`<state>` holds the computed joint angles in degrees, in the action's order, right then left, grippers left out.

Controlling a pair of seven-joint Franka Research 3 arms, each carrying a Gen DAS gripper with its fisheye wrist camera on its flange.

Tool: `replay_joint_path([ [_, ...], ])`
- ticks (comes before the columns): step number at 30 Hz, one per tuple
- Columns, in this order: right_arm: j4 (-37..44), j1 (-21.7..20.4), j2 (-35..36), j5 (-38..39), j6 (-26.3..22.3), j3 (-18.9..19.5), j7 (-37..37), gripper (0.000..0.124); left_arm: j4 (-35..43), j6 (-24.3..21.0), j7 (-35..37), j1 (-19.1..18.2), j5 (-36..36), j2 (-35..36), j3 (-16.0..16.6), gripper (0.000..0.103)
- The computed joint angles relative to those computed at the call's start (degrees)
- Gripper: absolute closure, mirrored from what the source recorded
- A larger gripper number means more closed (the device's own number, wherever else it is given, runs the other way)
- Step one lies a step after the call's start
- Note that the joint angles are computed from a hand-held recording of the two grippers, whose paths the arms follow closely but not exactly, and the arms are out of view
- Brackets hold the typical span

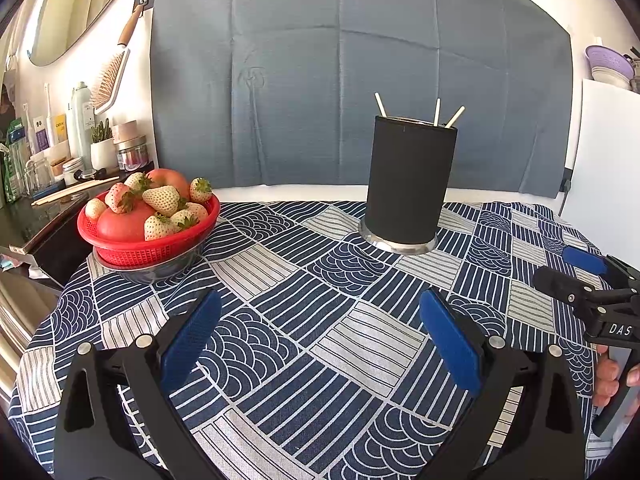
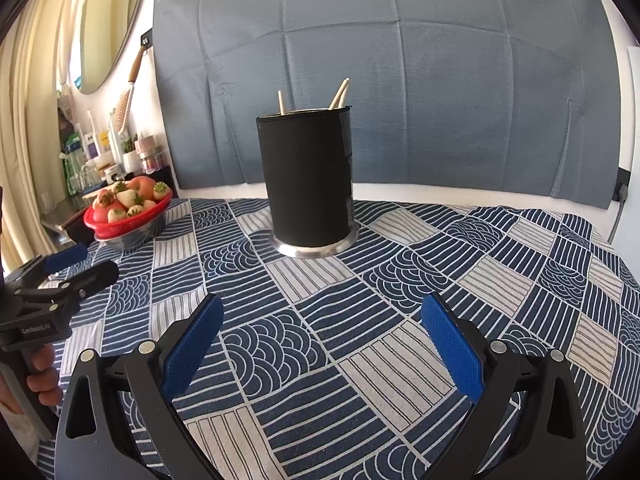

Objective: Organize utensils

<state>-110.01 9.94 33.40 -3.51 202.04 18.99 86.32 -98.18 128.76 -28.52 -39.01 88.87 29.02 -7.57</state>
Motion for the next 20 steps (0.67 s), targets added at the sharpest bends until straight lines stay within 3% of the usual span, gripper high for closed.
replay_joint_path([
  [20, -0.03, 1.25, -0.17, 1.35, -0.18, -0.82, -1.51, 0.029, -0.51, 0.72, -0.96, 0.46, -0.48, -0.31, 0.03, 0.006],
])
